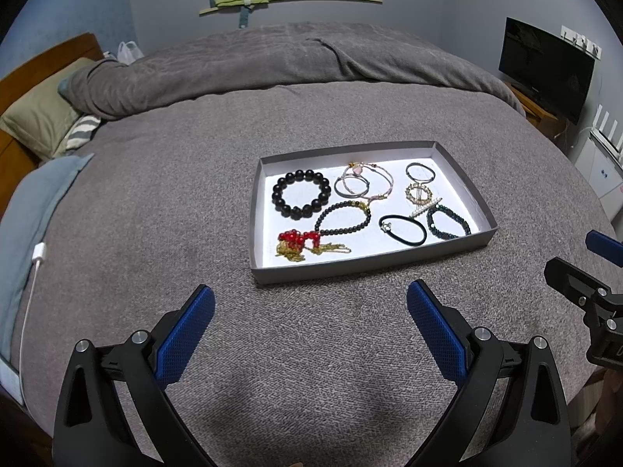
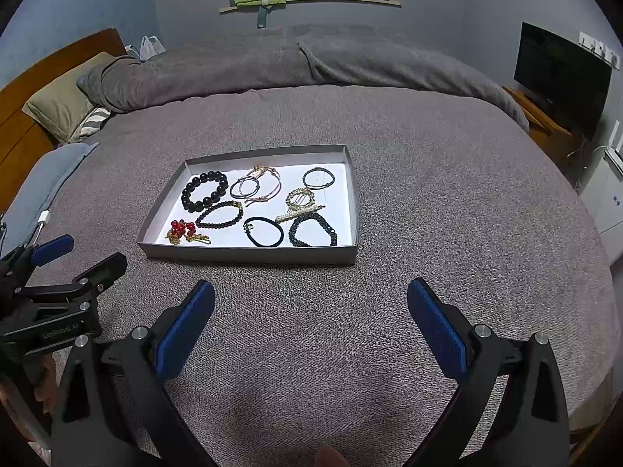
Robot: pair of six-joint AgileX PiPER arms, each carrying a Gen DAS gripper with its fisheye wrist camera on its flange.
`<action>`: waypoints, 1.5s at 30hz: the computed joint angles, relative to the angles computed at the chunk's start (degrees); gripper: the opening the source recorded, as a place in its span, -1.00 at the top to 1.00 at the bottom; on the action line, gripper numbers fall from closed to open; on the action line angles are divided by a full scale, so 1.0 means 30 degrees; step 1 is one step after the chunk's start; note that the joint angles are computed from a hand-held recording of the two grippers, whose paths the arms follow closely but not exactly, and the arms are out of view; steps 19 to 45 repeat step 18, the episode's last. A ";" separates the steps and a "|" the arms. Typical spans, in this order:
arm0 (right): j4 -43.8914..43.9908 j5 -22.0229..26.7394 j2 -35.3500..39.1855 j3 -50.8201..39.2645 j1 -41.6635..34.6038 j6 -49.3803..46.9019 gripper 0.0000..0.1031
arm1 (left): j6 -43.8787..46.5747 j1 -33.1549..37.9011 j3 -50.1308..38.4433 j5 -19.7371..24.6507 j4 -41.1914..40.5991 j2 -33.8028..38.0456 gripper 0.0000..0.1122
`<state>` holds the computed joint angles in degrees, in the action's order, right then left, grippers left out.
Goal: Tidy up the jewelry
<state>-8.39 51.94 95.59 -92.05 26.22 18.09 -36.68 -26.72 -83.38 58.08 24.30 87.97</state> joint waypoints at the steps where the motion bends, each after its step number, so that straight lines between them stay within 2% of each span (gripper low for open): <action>1: 0.0000 -0.0023 0.0002 0.0015 -0.0005 -0.0010 -0.89 | 0.0022 0.0011 -0.0007 0.0001 -0.0009 0.0008 -0.75; 45: -0.0035 -0.0015 -0.0065 0.0111 -0.0064 -0.0021 -0.89 | 0.0470 0.0087 -0.0054 0.0052 -0.0272 -0.0044 -0.75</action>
